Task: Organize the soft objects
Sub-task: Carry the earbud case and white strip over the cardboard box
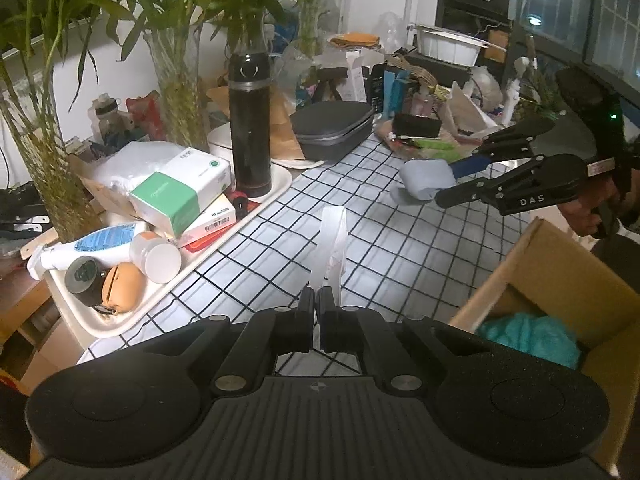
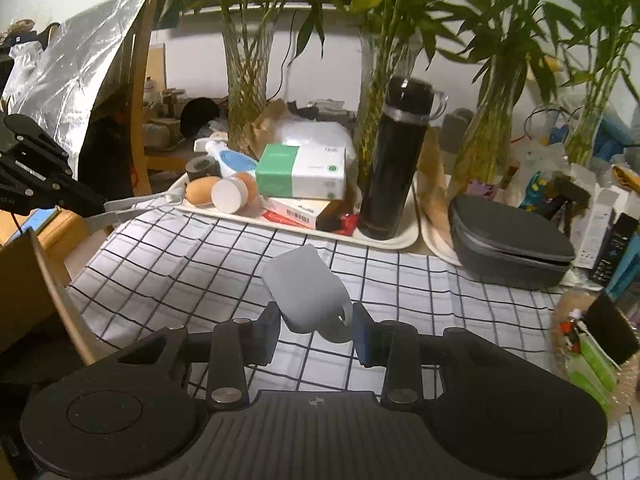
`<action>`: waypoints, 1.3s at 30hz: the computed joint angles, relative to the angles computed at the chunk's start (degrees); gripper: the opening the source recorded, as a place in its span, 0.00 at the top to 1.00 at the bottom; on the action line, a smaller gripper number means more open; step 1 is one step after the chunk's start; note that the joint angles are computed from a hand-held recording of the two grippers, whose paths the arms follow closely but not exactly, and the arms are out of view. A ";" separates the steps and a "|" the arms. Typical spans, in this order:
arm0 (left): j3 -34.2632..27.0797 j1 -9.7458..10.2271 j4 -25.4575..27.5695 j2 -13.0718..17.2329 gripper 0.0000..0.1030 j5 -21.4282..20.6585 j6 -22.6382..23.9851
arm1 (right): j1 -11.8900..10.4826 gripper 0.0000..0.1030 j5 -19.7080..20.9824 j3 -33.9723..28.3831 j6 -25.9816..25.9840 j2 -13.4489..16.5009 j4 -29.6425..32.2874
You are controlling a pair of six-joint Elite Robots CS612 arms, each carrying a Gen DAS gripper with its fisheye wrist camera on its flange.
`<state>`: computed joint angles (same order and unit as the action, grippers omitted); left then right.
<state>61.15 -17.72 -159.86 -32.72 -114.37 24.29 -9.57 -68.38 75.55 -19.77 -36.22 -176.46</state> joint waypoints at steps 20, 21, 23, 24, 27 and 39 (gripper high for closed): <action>11.74 -1.53 -8.10 -7.26 0.97 3.42 -5.65 | -0.17 0.61 -2.86 12.26 8.46 -8.88 -8.49; 12.14 -1.53 -8.21 -7.50 0.97 3.18 -5.64 | -0.25 0.61 -2.48 12.72 8.76 -9.25 -8.69; 12.93 -1.55 -8.38 -7.96 0.97 2.78 -5.59 | -0.41 0.61 -1.58 13.78 9.01 -10.03 -9.24; 13.32 -1.54 -8.34 -8.21 0.97 2.47 -5.43 | -0.45 0.61 -1.36 14.15 8.94 -10.29 -9.50; 14.52 -1.63 -8.59 -8.95 0.97 2.52 -5.02 | -0.60 0.61 -0.35 15.48 9.16 -11.13 -10.28; 18.27 -1.55 -7.16 -11.02 0.97 0.59 -3.28 | -0.67 0.61 4.91 20.15 8.93 -13.47 -10.39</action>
<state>79.42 -19.27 -167.01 -43.74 -113.78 21.01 -10.24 -63.47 95.70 -10.84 -49.69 -186.85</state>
